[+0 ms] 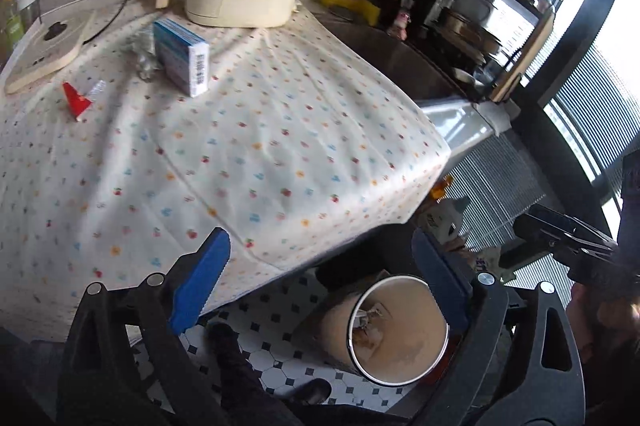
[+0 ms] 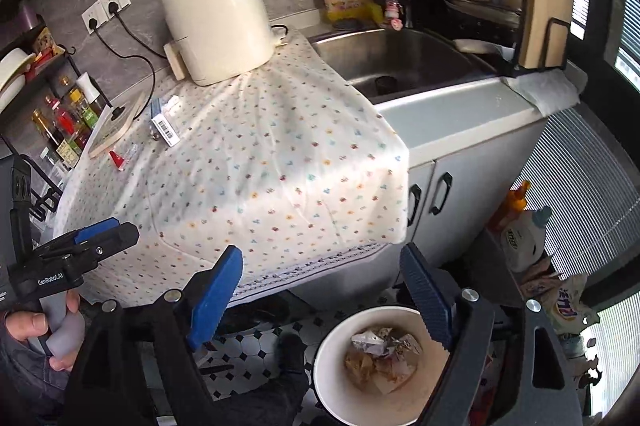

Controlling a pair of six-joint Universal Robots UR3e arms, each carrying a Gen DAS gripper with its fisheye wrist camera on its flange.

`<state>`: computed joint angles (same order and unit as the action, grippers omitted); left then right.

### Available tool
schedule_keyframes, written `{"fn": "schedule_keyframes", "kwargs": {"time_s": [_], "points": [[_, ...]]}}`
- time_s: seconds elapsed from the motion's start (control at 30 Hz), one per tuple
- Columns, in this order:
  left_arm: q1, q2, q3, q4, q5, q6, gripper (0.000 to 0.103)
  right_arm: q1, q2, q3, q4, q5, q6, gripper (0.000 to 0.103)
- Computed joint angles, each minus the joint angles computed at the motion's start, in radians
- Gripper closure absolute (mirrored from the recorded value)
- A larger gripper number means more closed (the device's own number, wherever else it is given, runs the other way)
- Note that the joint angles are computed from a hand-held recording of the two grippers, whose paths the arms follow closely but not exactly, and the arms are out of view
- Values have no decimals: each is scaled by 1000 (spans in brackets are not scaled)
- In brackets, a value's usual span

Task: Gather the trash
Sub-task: 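Move both tools back over the counter toward the red wrapper and plastic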

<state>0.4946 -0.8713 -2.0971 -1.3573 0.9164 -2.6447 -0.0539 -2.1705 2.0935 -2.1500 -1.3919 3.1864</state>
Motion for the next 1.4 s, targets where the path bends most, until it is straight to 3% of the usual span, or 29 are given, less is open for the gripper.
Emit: {"fn": "schedule_keyframes", "kwargs": {"time_s": [0.17,0.33,0.6,0.9,1.1,1.17,1.3,1.37,1.4], "points": [[223,-2,58,-126,-63,139,11,211,293,-163,-176,-92,100,16],[355,-71,96,-132,-90,204,11,344,544,-372,-234,-152,146,12],[454,-264,157,11,-119,198,11,470,888,-759,-203,-219,178,8],[427,-545,248,233,-119,102,12,541,1194,-1207,-50,-264,176,8],[340,-755,367,325,-69,15,33,545,1312,-1401,43,-303,191,8],[307,-821,412,363,-33,-28,35,539,1333,-1437,61,-314,204,8],[250,-955,553,309,9,-44,42,523,1390,-1541,112,-328,230,8],[217,-1014,623,268,39,-30,58,522,1440,-1636,154,-336,238,8],[202,-1034,646,267,58,-31,72,523,1476,-1705,186,-338,241,8]]}}
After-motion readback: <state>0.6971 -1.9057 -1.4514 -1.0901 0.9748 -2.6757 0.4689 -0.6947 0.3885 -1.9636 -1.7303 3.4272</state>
